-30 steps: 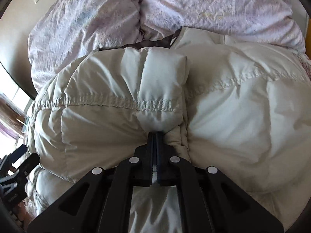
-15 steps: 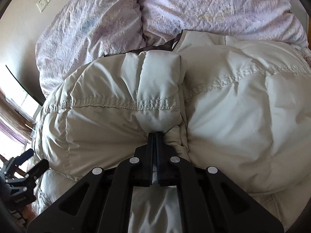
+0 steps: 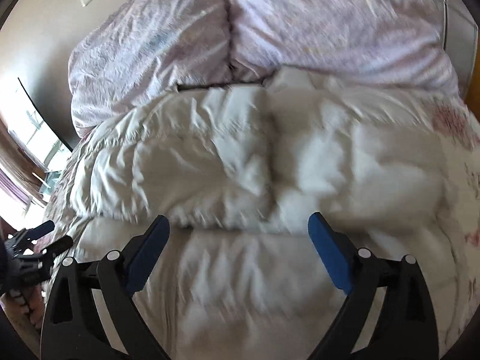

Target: Fold large clothes

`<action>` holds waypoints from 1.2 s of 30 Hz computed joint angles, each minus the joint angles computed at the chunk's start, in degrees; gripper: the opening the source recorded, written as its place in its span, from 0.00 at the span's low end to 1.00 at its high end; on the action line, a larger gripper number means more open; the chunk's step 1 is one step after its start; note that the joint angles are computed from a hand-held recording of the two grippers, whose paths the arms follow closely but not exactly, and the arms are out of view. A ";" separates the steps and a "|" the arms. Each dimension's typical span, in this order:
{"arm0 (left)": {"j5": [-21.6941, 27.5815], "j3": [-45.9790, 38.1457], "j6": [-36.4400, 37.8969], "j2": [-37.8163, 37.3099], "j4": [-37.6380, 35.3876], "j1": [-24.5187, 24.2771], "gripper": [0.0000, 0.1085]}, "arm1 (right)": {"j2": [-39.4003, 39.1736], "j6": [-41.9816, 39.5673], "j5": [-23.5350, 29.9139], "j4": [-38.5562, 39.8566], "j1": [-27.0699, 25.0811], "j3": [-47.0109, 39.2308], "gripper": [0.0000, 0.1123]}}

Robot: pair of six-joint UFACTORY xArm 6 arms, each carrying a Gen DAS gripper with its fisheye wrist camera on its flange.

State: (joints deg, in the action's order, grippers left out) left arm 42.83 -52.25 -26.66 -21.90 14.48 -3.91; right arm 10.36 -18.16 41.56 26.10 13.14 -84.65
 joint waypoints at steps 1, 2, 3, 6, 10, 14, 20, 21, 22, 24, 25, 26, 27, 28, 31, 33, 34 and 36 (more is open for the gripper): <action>0.51 0.81 0.61 -1.11 -0.58 0.57 0.87 | -1.20 0.00 2.03 -0.01 -1.27 0.69 0.84; 1.25 1.87 1.60 -2.71 -1.36 1.40 0.87 | -2.46 0.02 3.36 -0.30 -2.36 1.62 0.84; 1.72 2.53 2.20 -3.72 -1.78 1.96 0.87 | -4.01 -0.24 4.62 -0.44 -3.62 2.84 0.84; 3.83 4.99 5.27 -7.95 -4.60 4.42 0.87 | -7.65 -1.12 7.24 -0.44 -7.04 5.73 0.84; 6.77 8.20 11.80 -13.17 -12.99 8.96 0.87 | -12.22 -3.30 13.57 2.45 -14.65 8.56 0.84; 9.58 11.25 16.85 -17.57 -19.75 13.02 0.87 | -14.57 -6.52 19.77 6.68 -22.37 10.51 0.84; 12.47 15.02 22.86 -21.62 -28.46 18.07 0.77 | -14.64 -10.29 29.76 13.37 -31.36 12.32 0.84; 13.35 15.49 23.86 -21.93 -30.36 18.90 0.74 | -14.37 -10.78 31.03 14.15 -32.46 12.65 0.84; 14.18 16.05 24.59 -22.30 -32.07 19.56 0.73 | -14.30 -11.23 31.92 14.75 -33.30 13.00 0.84; 15.18 17.05 25.59 -22.81 -34.31 20.48 0.71 | -13.64 -12.05 33.72 16.23 -34.87 13.39 0.84; 15.44 17.57 25.78 -23.15 -34.96 20.66 0.70 | -13.23 -12.30 34.75 16.76 -35.40 13.27 0.84; 15.84 18.21 26.15 -23.53 -36.00 20.88 0.69 | -12.80 -12.53 35.74 17.37 -35.95 13.32 0.83; 15.42 18.73 26.00 -24.16 -35.78 20.66 0.69 | -12.39 -12.74 36.59 17.84 -36.39 13.27 0.82; 15.35 19.07 25.97 -24.65 -35.68 20.40 0.69 | -12.11 -12.82 37.21 18.07 -36.63 13.17 0.82; 15.93 19.87 26.17 -25.94 -36.85 19.74 0.68 | -11.60 -13.74 39.16 20.10 -37.61 13.20 0.81; 15.86 20.35 25.85 -26.57 -36.92 18.91 0.67 | -11.04 -14.45 41.17 21.63 -38.26 12.99 0.79; 16.05 20.73 25.91 -27.18 -37.30 18.48 0.67 | -10.79 -14.64 41.97 22.07 -38.42 12.92 0.76; 16.40 21.23 26.57 -27.90 -38.77 18.04 0.63 | -9.86 -15.16 44.96 23.48 -39.09 12.54 0.70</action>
